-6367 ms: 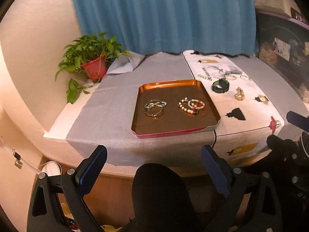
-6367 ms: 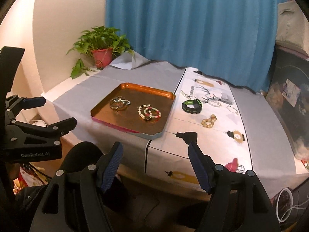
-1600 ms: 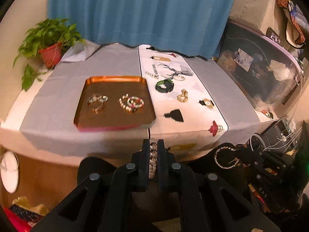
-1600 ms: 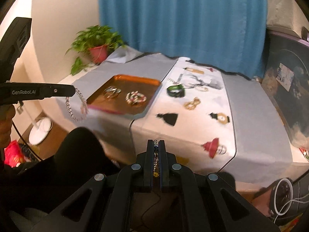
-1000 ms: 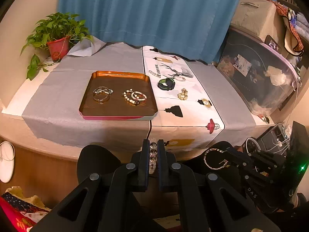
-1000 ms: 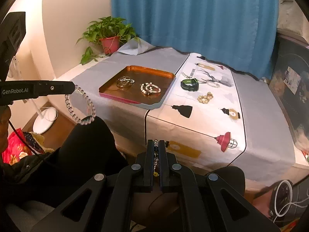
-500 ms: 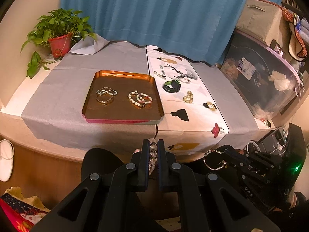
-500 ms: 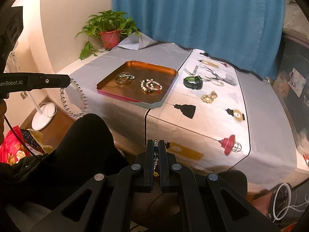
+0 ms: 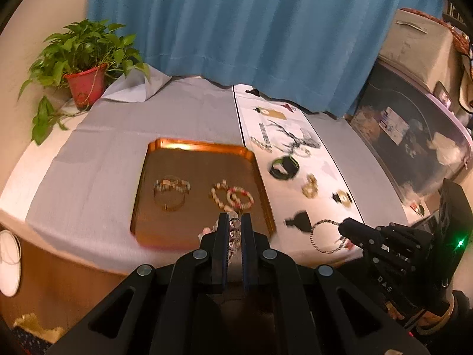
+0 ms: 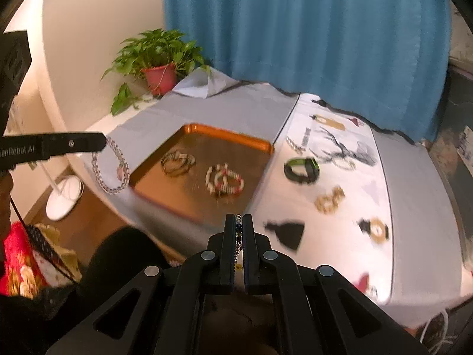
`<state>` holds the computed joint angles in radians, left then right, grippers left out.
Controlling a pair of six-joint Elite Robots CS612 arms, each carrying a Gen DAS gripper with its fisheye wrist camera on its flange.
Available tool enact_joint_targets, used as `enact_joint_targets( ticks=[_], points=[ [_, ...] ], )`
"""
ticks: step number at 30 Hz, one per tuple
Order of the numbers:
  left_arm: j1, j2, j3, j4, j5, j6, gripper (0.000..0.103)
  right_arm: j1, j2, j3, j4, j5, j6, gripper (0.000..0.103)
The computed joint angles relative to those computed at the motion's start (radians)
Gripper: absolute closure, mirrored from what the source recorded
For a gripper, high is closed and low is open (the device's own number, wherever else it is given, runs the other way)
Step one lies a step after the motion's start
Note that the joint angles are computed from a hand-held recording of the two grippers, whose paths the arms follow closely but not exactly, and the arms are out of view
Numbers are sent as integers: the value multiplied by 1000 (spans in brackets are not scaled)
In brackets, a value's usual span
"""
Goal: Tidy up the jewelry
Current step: 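Carry the crystal bracelet and chain bracelet over the copper tray with both tools, then open both tools to drop the two bracelets into the tray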
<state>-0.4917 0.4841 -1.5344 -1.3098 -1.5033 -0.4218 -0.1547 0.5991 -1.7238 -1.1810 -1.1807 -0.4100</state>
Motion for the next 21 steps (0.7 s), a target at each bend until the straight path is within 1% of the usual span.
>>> enact_joint_targets(
  ticks=[5, 7, 10, 16, 21],
  points=[
    [31, -43, 140, -99, -14, 29, 98, 23, -40, 149, -129, 12, 32, 99],
    [41, -60, 198, -135, -12, 37, 98, 34, -61, 221, -185, 17, 51, 99],
    [55, -89, 290, -182, -1, 49, 98, 47, -83, 302, -245, 17, 66, 99],
    [75, -122, 418, -233, 11, 68, 98, 69, -125, 450, -338, 3, 76, 99],
    [85, -136, 481, -240, 10, 64, 98, 78, -140, 521, -355, -5, 75, 99]
  ],
)
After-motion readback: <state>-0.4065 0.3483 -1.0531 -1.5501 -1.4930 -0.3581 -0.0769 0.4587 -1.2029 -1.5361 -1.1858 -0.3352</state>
